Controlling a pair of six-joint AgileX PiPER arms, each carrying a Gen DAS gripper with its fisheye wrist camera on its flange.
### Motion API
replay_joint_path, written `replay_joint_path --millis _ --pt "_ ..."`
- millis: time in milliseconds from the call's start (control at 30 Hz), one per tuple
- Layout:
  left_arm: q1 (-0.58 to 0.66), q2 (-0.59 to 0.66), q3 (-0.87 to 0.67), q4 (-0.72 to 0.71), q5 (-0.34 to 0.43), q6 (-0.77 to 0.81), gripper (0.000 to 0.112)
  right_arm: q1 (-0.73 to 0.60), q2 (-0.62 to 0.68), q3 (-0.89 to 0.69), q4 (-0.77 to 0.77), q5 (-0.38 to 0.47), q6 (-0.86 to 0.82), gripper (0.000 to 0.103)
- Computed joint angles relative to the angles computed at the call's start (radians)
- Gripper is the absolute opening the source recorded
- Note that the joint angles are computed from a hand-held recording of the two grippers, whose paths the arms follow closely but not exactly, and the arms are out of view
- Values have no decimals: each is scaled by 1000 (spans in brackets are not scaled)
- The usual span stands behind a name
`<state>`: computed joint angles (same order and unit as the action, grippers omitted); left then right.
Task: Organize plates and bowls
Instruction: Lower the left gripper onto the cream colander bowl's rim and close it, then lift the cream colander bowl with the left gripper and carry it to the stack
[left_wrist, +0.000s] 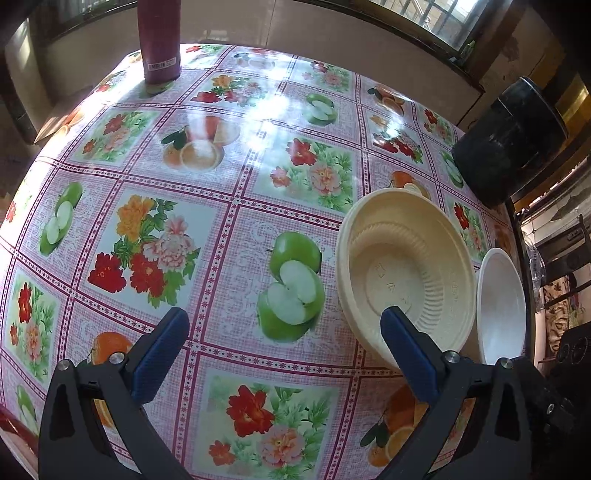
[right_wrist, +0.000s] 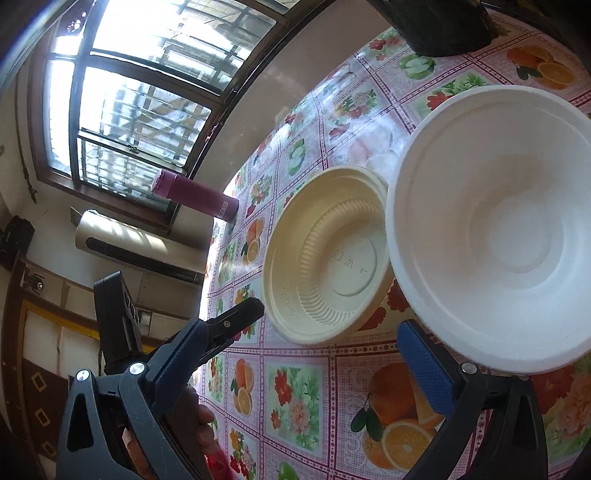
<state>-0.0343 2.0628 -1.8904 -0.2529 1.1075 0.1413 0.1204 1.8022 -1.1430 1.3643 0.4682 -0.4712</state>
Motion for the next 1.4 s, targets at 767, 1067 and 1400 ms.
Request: replay_joint_path --millis 767,1067,1400 --pt "0 51 -11 -196 29 102 50 16 13 61 86 -180 -106 58" --pt "-8 55 -3 -207 43 122 28 32 26 49 5 -208 -49 35" --pt "4 13 51 -247 -2 147 12 37 21 47 -33 -220 -34 18"
